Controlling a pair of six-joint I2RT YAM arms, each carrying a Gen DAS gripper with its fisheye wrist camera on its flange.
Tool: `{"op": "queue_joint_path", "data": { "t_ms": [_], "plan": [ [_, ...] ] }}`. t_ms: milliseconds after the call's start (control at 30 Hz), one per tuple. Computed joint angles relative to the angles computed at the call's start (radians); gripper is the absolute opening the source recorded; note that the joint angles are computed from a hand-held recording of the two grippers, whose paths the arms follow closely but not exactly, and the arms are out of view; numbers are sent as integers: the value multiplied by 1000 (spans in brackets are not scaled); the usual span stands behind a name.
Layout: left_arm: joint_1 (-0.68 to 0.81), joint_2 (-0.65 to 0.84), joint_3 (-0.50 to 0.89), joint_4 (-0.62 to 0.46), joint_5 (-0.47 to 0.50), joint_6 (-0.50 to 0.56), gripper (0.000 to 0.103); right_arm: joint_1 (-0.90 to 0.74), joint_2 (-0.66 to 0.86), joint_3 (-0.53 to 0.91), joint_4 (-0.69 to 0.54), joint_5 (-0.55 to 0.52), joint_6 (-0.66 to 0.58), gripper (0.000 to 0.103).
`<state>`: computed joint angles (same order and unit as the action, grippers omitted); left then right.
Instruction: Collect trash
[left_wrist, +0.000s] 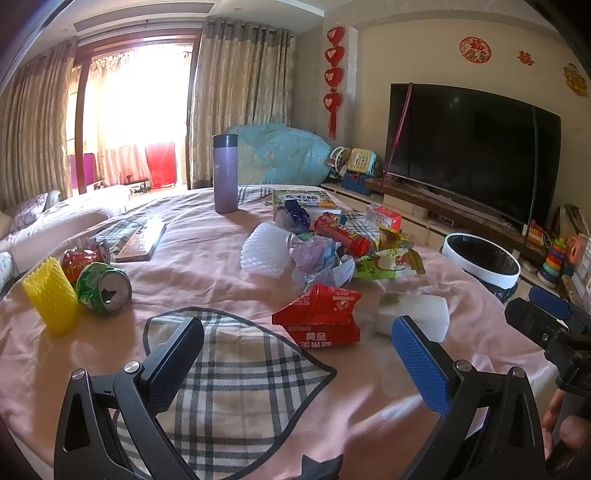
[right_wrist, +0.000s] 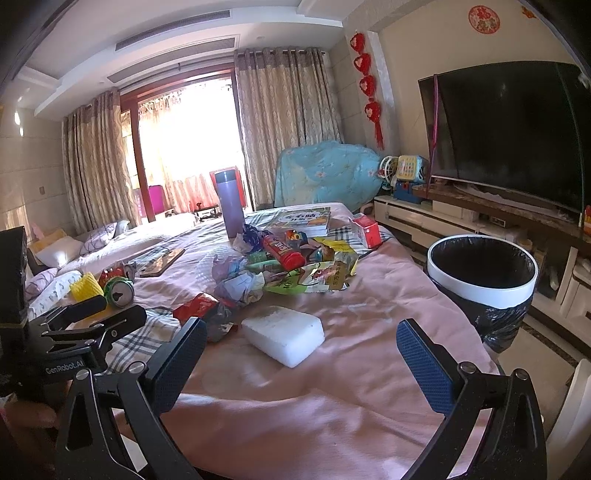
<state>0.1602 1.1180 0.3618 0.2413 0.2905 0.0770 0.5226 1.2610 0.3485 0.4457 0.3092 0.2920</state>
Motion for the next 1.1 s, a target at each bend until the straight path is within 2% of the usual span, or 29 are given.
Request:
{"op": "queue_joint_path", "data": {
  "t_ms": [167, 333, 600, 767, 867, 967, 1067, 1100],
  "plan": [
    [12, 39, 24, -11, 11, 4, 102, -19, 28, 11, 6, -50, 0, 103],
    [15, 156, 117, -73, 20, 27, 102, -55, 77, 61, -23, -150, -39, 103],
    [13, 377, 346, -210, 58, 78, 102, -123, 249, 196, -93, -325, -135, 103],
    [5, 512, 490, -275, 88, 88, 98, -188, 349, 295, -161, -412, -178, 102],
    [2, 593, 566, -303, 103, 93, 92, -218, 420, 371, -217, -449, -203, 101],
    [-3, 647, 620, -333, 129, 97, 82, -240, 475, 420, -250, -486, -222, 101],
    [-18, 700, 669, -365, 150, 115, 64, -255, 519, 459, -280, -526, -233, 96],
    [-23, 714, 682, -379, 160, 123, 52, -259, 530, 469, -291, -543, -238, 89]
  ]
}}
